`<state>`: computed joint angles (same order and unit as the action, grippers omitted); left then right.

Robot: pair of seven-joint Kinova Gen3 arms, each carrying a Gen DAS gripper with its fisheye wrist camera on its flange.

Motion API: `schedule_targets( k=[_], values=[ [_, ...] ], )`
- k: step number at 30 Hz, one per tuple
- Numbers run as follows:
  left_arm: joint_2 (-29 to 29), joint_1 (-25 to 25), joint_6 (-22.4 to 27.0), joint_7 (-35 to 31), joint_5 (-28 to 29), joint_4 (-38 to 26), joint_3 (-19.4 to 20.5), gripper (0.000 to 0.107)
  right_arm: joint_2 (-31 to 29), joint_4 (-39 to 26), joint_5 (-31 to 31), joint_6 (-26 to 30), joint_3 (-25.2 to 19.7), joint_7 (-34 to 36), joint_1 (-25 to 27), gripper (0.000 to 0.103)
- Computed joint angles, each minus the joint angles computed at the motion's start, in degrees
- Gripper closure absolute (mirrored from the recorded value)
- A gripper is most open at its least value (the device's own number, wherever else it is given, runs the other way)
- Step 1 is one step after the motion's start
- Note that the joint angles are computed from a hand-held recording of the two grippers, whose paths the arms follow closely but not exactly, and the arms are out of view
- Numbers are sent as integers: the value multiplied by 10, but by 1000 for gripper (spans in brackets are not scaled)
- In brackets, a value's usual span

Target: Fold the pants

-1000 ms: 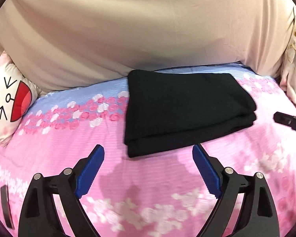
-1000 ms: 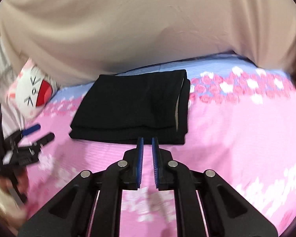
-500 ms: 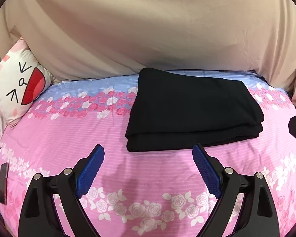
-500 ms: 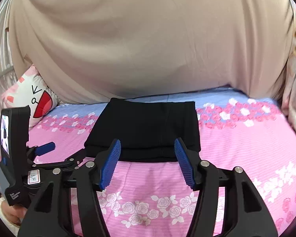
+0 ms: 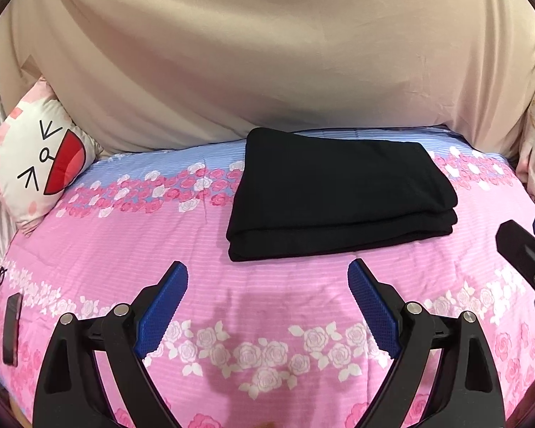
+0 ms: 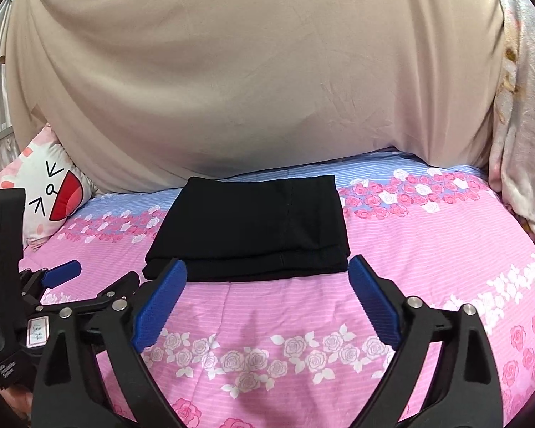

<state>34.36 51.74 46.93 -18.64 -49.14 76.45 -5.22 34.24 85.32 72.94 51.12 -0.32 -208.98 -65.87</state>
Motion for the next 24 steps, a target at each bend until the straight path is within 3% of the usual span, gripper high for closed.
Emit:
schedule_targets(
  k=[7,24],
  values=[
    [-4,4,-4,11,-4,15,2,19,21,-34,-27,37,0,36,-14,11],
    [-11,-4,-11,19,-5,37,7,19,40,-71,-68,34,23,82,-27,7]
  ],
)
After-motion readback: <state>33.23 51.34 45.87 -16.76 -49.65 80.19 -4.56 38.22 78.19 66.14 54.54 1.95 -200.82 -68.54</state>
